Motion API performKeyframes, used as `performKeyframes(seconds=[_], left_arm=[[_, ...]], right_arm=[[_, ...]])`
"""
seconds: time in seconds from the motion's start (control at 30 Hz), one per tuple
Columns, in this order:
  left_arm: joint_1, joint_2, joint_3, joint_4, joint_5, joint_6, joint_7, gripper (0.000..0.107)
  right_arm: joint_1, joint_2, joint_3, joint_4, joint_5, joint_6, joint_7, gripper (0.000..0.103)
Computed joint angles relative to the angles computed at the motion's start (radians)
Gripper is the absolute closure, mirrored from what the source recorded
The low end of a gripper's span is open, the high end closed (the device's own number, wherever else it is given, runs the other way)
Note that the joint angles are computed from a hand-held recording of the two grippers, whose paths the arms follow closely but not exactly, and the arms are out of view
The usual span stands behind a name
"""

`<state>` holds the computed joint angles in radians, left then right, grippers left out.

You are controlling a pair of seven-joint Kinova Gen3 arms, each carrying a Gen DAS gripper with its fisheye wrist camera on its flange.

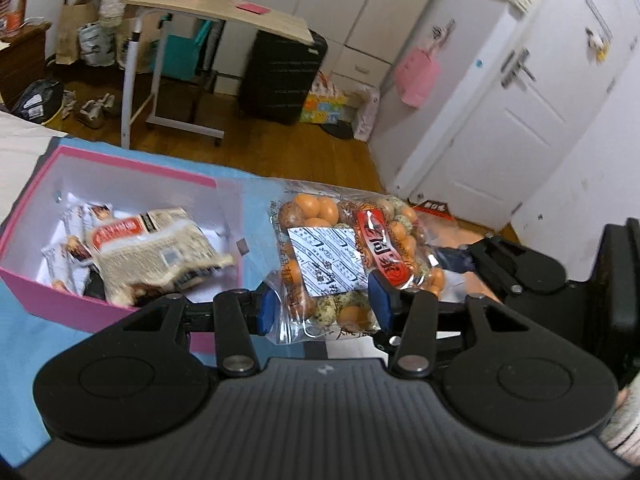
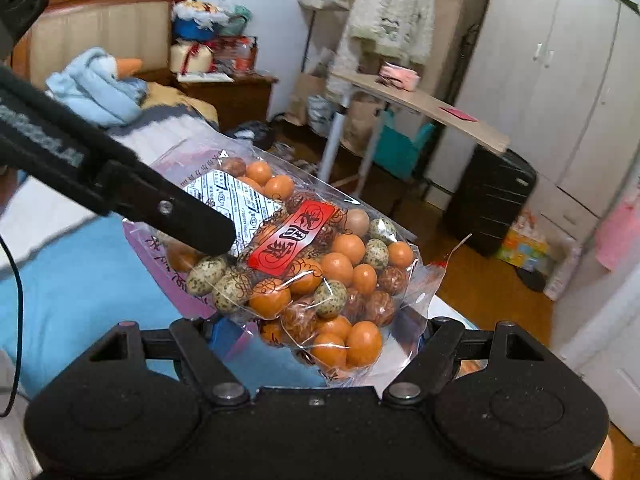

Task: Organize snacks
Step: 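Lift the quail-egg bag with both tools and carry it over the pink box, then open both tools to drop the quail-egg bag into the pink box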

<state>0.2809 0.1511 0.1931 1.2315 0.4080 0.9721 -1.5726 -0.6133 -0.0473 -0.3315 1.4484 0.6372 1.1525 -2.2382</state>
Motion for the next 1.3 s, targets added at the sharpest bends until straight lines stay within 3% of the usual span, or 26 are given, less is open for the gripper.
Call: performKeyframes(seconds=[0.1,0.27,0.37,0.43,0.57,0.67,0.83,0.97,1.13,1.3], left_arm=[[0.048,0.021,-0.089,-0.033,-0.023,0.012,0.005,0.063],[0.067,0.044,-0.17,-0.027,-0.033,-0.017,0.024,0.063],[0.009,0.045,-0.139,0.027,-0.019,-0.079,0.031,0.062],[0.011,0.061,-0.169,0.034,-0.009,-0.074,0.048,0.062],[-0.052,0.086,-0.086,0.034,-0.118,-0.063,0.131,0.061],[-0.05,0.101,-0.073,0.031,-0.186,-0.058,0.161,0.06],[0.034,0.127,-0.121,0.016,-0.307,-0.059,0.219,0.058],[0.027,0.145,-0.078,0.012,-0.357,-0.058,0.23,0.055],[0.221,0.165,-0.243,-0.011,-0.534,-0.029,0.309,0.055],[0.189,0.129,-0.2,0.019,-0.538,-0.057,0.322,0.055]], right_arm=[[0.031,0.037,0.052,-0.043,-0.11,-0.083,0.085,0.021],[0.023,0.127,0.082,-0.094,-0.129,-0.146,0.15,0.021],[0.026,0.181,0.116,-0.132,-0.21,-0.173,0.205,0.021],[0.015,0.216,0.133,-0.149,-0.232,-0.178,0.228,0.021],[0.015,0.27,0.156,-0.175,-0.328,-0.18,0.261,0.022],[0.021,0.301,0.165,-0.193,-0.392,-0.173,0.301,0.022],[0.044,0.332,0.18,-0.222,-0.475,-0.153,0.358,0.021],[0.069,0.356,0.19,-0.257,-0.539,-0.102,0.388,0.021],[0.065,0.321,0.195,-0.201,-0.52,-0.158,0.407,0.016],[0.055,0.263,0.189,-0.141,-0.483,-0.202,0.414,0.01]])
